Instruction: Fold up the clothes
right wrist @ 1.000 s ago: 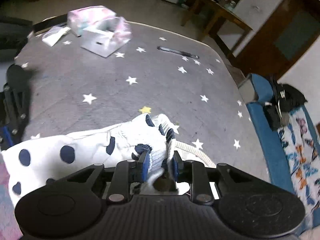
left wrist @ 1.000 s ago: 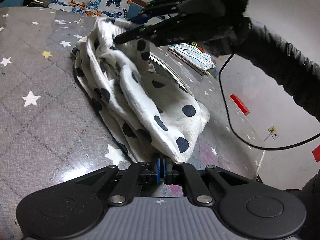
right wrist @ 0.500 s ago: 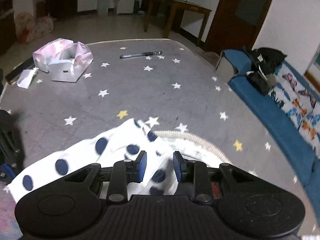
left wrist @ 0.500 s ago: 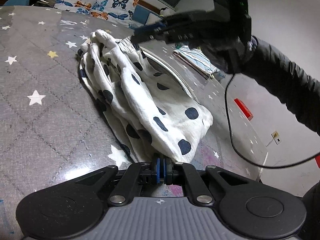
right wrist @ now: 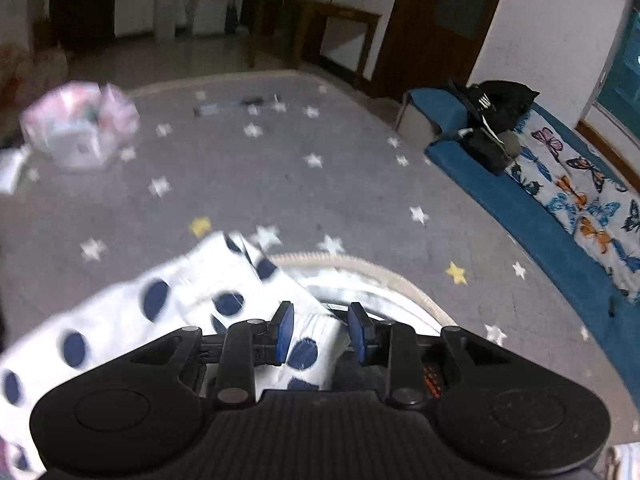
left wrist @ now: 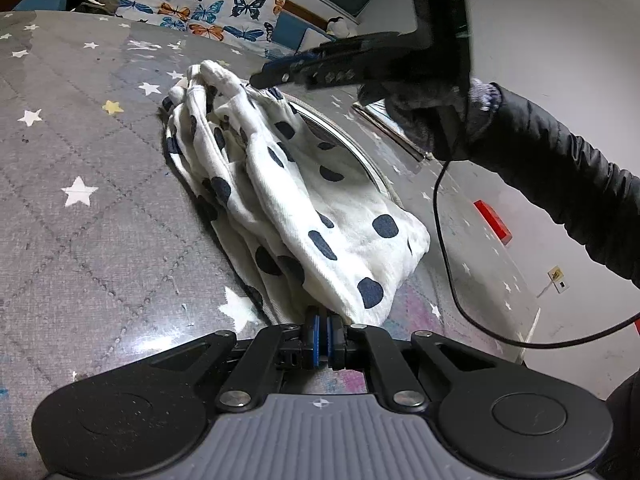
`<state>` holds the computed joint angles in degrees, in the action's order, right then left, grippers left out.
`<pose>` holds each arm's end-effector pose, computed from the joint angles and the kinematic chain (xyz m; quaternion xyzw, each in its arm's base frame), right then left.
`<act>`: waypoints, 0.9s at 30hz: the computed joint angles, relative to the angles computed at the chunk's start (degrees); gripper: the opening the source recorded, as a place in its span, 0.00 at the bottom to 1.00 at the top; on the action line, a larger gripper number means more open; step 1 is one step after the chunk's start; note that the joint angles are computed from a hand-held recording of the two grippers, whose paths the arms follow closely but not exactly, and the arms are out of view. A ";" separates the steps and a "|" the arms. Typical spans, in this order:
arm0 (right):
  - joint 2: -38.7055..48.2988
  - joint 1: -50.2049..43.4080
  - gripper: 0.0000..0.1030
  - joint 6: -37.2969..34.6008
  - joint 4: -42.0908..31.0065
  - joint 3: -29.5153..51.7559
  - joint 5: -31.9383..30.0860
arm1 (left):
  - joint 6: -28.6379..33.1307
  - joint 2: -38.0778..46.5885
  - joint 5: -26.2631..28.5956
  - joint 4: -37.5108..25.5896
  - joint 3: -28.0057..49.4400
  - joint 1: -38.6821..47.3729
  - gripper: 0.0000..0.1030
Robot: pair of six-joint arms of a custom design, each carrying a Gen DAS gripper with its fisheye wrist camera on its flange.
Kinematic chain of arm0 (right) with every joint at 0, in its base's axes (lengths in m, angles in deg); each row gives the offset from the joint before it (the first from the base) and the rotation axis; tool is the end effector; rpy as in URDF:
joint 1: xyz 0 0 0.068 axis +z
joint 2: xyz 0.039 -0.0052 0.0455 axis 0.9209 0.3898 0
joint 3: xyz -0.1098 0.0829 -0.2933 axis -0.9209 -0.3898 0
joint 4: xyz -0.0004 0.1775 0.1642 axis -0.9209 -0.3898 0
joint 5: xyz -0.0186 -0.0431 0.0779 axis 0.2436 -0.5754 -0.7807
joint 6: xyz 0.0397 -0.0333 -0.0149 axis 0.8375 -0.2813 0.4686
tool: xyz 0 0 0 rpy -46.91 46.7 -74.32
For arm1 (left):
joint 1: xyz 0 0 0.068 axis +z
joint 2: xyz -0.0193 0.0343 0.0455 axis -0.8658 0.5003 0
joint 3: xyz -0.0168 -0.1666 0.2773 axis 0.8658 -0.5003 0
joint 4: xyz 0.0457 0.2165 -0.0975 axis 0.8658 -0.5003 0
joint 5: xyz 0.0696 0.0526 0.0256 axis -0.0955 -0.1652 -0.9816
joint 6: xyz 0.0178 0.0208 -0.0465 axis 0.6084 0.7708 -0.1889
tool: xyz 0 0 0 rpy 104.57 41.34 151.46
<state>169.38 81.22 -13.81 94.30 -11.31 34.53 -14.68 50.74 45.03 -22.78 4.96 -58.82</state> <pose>0.3076 0.0820 0.1767 -0.2976 0.8824 0.0362 0.3625 0.2327 -0.0239 0.0946 0.2954 0.8413 -0.3989 0.2143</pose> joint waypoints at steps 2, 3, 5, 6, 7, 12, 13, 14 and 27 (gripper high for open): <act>-1.79 0.28 0.28 1.14 -1.28 -0.14 -3.12 | -0.28 0.11 0.07 0.24 0.00 -0.12 0.04; -2.26 0.54 0.28 2.03 -2.39 0.21 -4.80 | -0.30 0.07 0.07 0.20 0.02 -0.10 0.04; -2.34 1.71 0.28 3.78 -4.20 1.16 -6.98 | -0.29 -0.04 0.02 0.31 -0.10 -0.09 0.04; -2.01 2.34 0.28 4.54 -4.55 1.58 -7.64 | -0.32 -0.07 0.02 0.39 -0.17 -0.07 0.04; -1.59 2.97 0.28 5.27 -4.73 1.98 -8.19 | -0.39 -0.06 0.05 0.51 -0.24 -0.07 0.04; 1.59 6.89 0.27 8.16 -6.15 5.03 -2.36 | -0.82 0.25 0.21 1.46 -0.55 -0.19 0.04; 2.19 6.92 0.25 8.84 -6.43 5.43 -1.86 | -0.75 0.35 0.28 1.54 -0.58 -0.15 0.04; 2.41 6.89 0.18 9.15 -6.31 5.44 -1.63 | -0.65 0.49 0.36 1.54 -0.56 -0.09 0.04; 5.84 7.99 0.15 13.44 0.51 4.89 -1.80 | -0.01 0.63 0.70 1.41 -0.89 0.40 0.04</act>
